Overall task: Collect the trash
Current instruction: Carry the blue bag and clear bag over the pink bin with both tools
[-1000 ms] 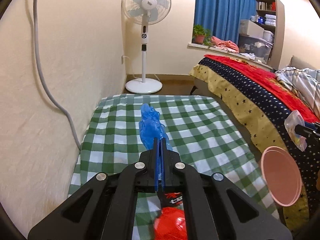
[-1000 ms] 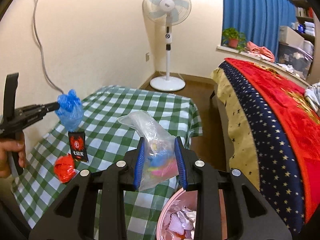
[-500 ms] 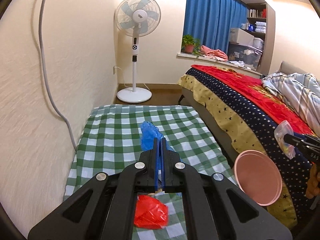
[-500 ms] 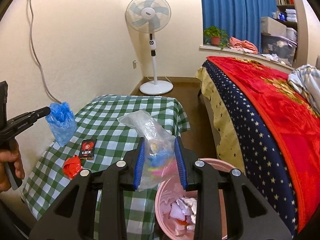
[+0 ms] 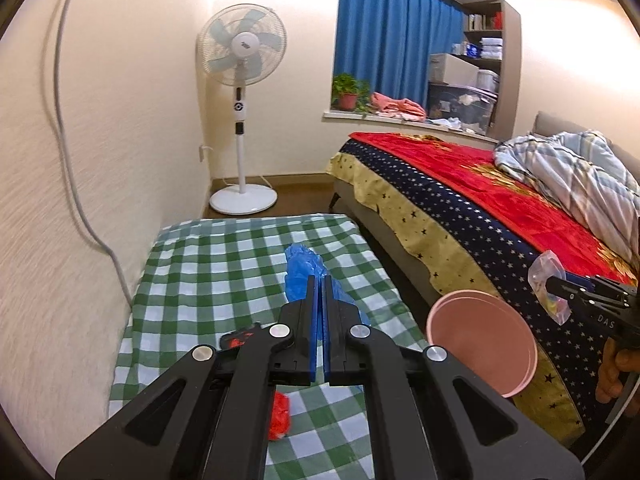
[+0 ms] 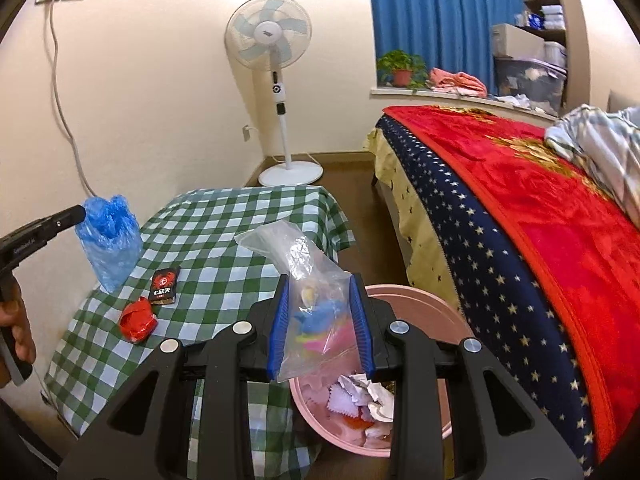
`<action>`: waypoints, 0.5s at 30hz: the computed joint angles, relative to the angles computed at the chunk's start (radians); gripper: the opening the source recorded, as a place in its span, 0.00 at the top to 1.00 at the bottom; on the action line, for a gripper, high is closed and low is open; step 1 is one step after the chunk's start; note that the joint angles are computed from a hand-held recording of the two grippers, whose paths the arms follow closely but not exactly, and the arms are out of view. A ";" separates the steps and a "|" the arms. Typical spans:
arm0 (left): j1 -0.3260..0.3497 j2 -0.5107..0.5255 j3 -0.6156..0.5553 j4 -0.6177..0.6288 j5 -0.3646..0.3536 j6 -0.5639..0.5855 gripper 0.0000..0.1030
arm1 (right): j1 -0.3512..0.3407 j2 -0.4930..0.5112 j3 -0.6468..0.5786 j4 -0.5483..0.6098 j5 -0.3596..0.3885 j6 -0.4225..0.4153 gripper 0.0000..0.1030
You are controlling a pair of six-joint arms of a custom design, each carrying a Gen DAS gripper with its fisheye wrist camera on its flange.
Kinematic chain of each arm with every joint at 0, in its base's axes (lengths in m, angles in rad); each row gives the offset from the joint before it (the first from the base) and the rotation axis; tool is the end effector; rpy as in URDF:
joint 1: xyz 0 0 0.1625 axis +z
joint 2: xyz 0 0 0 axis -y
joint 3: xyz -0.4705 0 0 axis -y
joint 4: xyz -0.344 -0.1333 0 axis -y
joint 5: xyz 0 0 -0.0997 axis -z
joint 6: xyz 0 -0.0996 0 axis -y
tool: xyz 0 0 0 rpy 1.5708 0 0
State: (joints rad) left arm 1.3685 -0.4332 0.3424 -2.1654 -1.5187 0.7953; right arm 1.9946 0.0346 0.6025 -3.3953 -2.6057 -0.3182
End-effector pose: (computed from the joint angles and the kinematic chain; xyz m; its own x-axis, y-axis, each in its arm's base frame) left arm -0.0471 -0.9190 0.3773 -0.5784 0.6594 -0.4802 0.8122 0.4107 -0.4144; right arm 0.3853 -0.7381 0.0150 -0.7054 0.3842 0.5956 -0.3943 0.4856 -0.7802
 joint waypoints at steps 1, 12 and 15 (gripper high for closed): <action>-0.002 -0.013 0.033 -0.016 -0.004 0.003 0.99 | 0.001 -0.006 0.017 -0.012 -0.001 0.000 0.71; -0.023 -0.084 0.233 -0.093 -0.042 0.042 0.99 | -0.007 -0.057 0.146 -0.126 -0.038 0.023 0.71; -0.030 -0.087 0.257 -0.097 -0.049 0.047 0.99 | -0.014 -0.071 0.173 -0.132 -0.049 0.048 0.71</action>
State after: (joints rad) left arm 1.3381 -0.5198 0.5998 -2.2627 -1.5673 0.8421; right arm 1.9806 -0.0362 0.7758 -3.5270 -2.6545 -0.2701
